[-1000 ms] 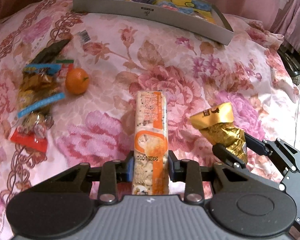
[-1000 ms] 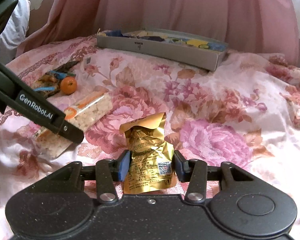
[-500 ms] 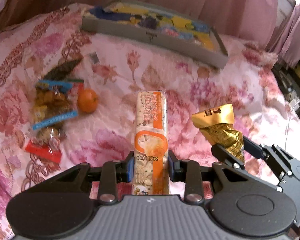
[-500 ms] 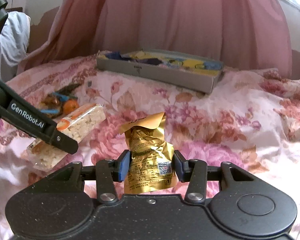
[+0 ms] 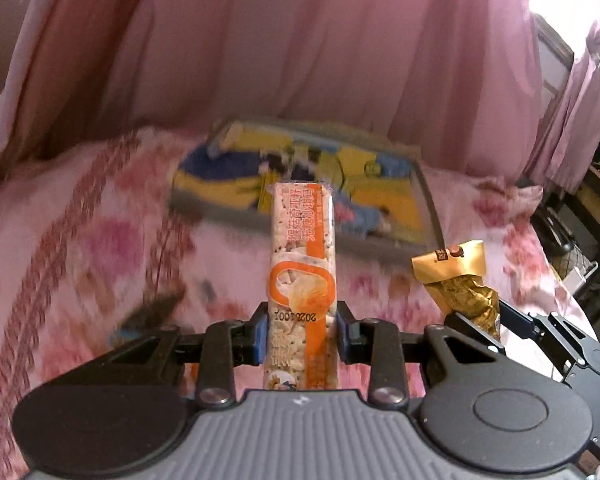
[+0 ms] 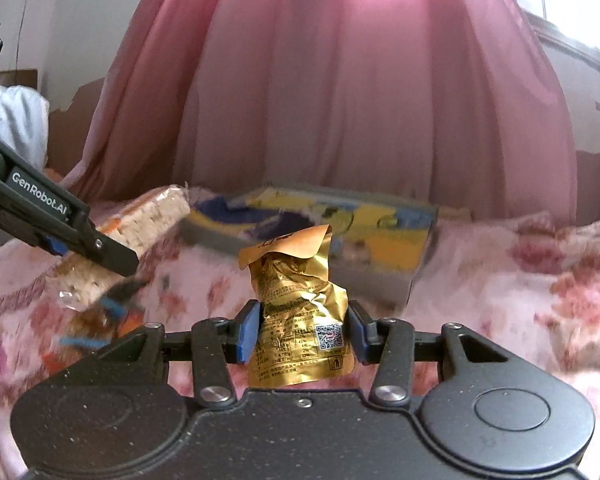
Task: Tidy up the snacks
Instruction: 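Lift and carry the wafer bar and gold pouch with both tools over the tray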
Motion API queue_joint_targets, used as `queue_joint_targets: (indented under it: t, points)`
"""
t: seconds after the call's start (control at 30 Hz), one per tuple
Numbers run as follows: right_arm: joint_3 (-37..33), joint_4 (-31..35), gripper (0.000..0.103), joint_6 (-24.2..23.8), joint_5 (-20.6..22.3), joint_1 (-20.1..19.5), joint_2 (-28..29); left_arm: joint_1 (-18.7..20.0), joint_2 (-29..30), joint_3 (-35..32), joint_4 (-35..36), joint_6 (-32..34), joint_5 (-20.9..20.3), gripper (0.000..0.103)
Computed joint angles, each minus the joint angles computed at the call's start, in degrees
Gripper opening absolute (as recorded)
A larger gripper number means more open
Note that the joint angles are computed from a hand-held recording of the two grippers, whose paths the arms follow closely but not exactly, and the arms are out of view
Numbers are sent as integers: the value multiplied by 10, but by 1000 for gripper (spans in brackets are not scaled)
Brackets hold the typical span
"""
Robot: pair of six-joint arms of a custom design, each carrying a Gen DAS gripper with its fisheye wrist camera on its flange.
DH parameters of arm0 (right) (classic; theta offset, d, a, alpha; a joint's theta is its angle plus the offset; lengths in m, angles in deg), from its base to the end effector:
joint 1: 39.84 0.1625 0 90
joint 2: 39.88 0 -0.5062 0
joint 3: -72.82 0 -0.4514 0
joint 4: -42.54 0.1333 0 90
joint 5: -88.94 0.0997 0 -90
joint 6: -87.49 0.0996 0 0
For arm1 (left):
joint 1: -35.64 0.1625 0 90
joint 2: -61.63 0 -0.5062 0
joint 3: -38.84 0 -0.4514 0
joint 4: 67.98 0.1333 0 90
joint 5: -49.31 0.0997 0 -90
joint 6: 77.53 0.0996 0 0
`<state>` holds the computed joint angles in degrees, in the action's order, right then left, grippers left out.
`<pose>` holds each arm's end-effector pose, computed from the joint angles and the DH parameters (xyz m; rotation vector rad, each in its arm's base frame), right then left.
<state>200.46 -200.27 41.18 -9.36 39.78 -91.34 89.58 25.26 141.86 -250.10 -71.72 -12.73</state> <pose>0.0193 -0.5547 0.1943 0.5163 -1.9702 1.3440 -0.2750 -0.6834 0.0117 0.8188 2.5635 -0.7607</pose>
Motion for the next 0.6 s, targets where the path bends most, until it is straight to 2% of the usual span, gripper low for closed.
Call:
queue_joint_targets:
  t: [0.17,0.23,0.43,0.6]
  points:
    - [-39,33,48,3,-1,11,-6,10,24,-59,15,-10,-28,35]
    - [-58,45,48,0,-4,14,-4,18,35,-78,6,5,-42,35]
    - [-136,97,48,4,14,7,15,47,80,-151,-34,84,-48,35]
    - [-208,127,48,30,40,0,54,70,110,-209,-28,97,-45,35]
